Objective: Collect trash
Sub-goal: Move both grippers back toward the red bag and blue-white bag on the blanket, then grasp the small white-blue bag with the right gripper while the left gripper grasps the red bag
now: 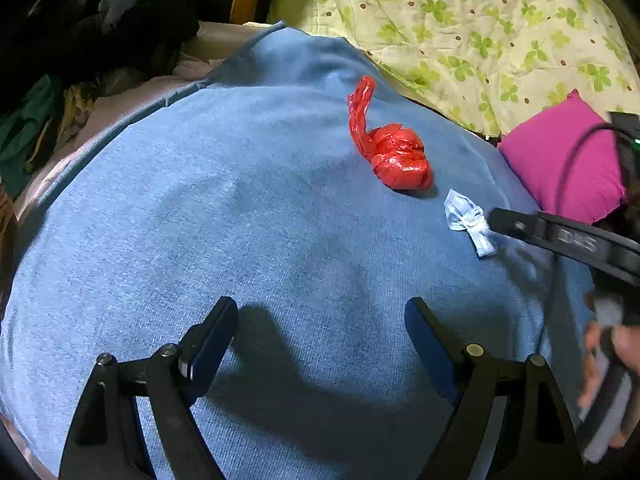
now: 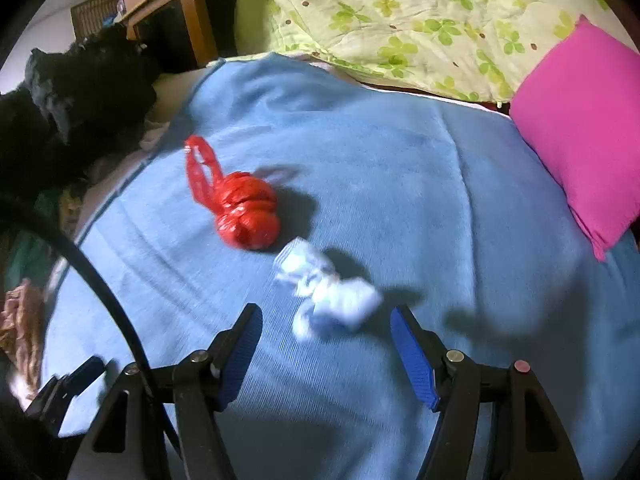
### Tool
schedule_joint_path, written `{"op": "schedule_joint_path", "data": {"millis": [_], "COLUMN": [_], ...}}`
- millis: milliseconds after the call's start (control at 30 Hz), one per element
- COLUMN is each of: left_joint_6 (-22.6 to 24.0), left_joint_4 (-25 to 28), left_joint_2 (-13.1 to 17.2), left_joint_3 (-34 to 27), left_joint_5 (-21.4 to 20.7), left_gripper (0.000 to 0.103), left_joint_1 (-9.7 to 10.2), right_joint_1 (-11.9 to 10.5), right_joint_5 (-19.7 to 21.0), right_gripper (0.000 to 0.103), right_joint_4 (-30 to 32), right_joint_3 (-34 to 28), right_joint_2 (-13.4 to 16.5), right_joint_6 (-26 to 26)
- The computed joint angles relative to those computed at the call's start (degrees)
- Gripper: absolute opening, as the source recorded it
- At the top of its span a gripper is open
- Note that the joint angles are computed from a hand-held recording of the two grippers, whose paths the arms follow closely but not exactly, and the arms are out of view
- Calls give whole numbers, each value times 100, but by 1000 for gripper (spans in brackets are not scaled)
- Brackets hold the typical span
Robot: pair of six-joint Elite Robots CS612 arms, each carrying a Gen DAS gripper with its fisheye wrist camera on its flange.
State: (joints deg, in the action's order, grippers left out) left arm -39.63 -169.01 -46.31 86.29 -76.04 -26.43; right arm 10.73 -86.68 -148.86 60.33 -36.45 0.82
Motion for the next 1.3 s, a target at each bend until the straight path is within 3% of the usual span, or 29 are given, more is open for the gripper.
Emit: {"op": "schedule_joint_path", "data": {"millis": [267, 300, 333, 367, 433, 900, 1133, 1300], "left_joint_6": [14, 22, 29, 28, 17, 213, 377, 553], "left_joint_4": [41, 60, 70, 71, 65, 148, 21, 434], "left_joint_2": [15, 16, 17, 18, 19, 58, 82, 326], "left_joint_3": [-22, -27, -31, -33, -32, -66, -107, -790], "left_joint_5": [44, 52, 68, 83, 113, 441, 754, 683], "left_gripper": [85, 85, 86, 86, 86, 86, 85, 85], "left_joint_1": [-18, -21, -24, -25, -27, -113, -175, -121], "right_joint_1": [39, 52, 62, 66, 67, -205, -405, -513], "right_joint_5": [-242, -262, -300, -316, -284, 577, 1139, 1456], "right_gripper": [70, 66, 48, 37, 29, 28, 28, 28], "right_joint_4": [480, 598, 733, 773, 560, -1194, -2037, -2387], "right_joint_3": [-677, -766, -845, -853, -689, 1400, 1871, 1960], "right_joint_2": [431, 478, 522, 537, 475, -486, -630, -641], "right_joint_6": [-218, -258, -291, -297, -376, 504, 983, 1278]}}
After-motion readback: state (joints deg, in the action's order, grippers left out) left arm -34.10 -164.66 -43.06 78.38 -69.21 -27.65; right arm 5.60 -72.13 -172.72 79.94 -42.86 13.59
